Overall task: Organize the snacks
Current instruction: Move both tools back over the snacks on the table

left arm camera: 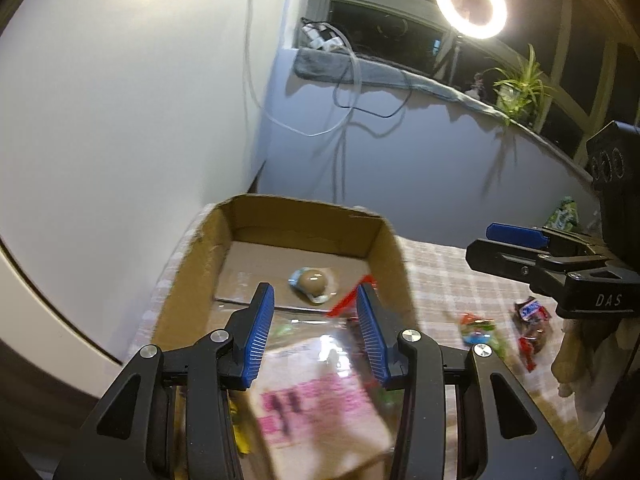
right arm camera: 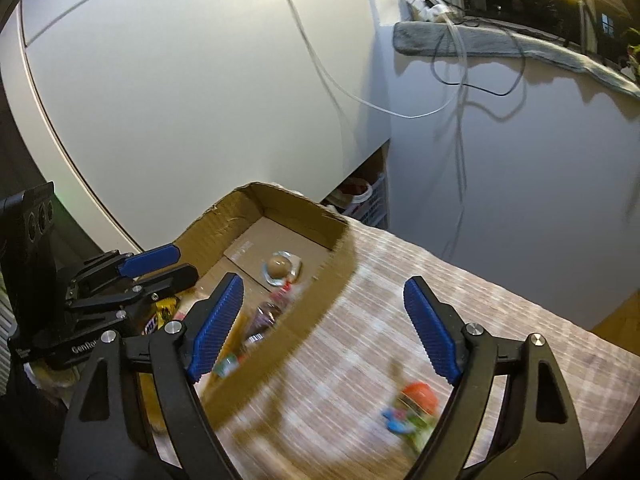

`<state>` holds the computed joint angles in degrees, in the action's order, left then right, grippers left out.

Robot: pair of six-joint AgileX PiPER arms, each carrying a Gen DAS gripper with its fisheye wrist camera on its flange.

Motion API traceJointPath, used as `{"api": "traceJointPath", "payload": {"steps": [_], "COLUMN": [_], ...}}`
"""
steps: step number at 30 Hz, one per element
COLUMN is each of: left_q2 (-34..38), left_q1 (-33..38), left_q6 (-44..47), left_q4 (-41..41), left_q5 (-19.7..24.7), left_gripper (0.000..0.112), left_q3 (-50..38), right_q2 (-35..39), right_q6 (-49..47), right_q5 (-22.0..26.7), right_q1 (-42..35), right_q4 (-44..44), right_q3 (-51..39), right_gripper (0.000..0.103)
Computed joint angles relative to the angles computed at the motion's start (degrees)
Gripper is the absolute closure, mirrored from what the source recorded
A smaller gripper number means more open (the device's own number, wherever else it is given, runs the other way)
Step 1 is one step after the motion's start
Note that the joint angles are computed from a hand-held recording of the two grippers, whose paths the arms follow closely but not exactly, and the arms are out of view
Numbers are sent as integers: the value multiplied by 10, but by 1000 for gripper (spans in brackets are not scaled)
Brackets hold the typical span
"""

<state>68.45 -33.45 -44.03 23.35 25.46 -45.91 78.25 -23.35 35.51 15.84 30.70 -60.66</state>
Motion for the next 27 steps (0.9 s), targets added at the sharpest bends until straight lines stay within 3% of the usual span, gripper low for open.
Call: {"api": "traceJointPath", "payload": {"steps": [9, 17, 23, 27], "left_q2": [19, 88, 145, 179], "left_q1": [-110, -182, -215, -225], "left_q6": [-97, -131, -135, -134], "left_q4": [74, 85, 73, 66], "left_q5": [18, 12, 1, 2], "left_gripper": [71, 71, 71, 71], "left_q3": [-34, -81, -117, -136], "right_q2": [-95, -119, -92, -79], "right_q6": [-153, -296, -361, -387], "right_q5": [97, 199, 235, 232], "right_q1": [-189, -394, -491, -519], "right_q4": [94, 144, 150, 141], "right_q3": [66, 103, 112, 124], "right_gripper": [18, 18, 18, 18]}}
